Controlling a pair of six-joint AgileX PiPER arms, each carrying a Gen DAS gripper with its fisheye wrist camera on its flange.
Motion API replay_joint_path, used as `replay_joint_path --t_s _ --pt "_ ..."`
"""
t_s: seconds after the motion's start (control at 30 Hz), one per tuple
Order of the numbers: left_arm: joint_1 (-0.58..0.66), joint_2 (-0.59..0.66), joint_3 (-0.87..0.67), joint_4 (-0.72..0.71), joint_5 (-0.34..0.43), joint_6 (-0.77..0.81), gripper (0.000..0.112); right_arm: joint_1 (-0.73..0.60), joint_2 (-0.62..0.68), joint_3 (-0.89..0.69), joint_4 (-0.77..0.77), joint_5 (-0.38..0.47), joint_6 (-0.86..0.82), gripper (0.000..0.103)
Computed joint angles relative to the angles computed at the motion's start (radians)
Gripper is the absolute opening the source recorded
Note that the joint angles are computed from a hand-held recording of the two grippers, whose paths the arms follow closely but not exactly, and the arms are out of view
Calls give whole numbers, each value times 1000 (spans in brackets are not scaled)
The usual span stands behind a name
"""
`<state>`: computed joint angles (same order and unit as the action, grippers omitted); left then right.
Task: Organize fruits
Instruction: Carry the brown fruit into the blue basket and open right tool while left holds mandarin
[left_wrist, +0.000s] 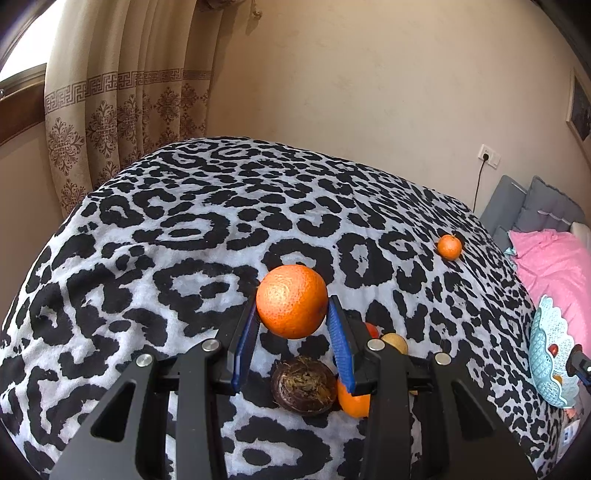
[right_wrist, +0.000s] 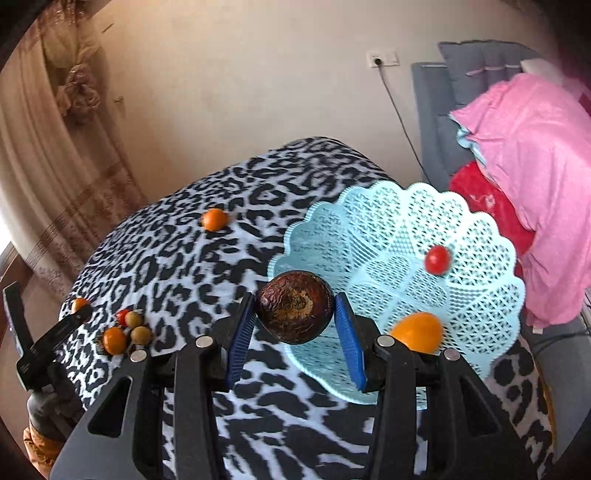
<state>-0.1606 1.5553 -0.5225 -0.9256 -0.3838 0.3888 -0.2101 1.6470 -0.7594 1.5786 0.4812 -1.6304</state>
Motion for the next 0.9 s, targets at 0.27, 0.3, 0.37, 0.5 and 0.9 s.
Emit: replay_joint_path --t_s 0.27,0.3,0.37,0.5,0.9 --pt "-42 3 -6 -76 -17 65 38 -48 45 -21 -27 8 29 45" --pt "-49 1 -6 -83 -19 71 38 -52 46 -21 -28 9 30 45" --pt "-73 -6 -4 -115 -31 97 38 -65 50 -23 -23 18 27 46" --pt "-118 -14 -9 -182 -47 158 38 -96 52 -24 -23 44 19 46" --pt "-272 -19 -65 -381 -75 329 38 -174 60 -31 -9 99 -19 46"
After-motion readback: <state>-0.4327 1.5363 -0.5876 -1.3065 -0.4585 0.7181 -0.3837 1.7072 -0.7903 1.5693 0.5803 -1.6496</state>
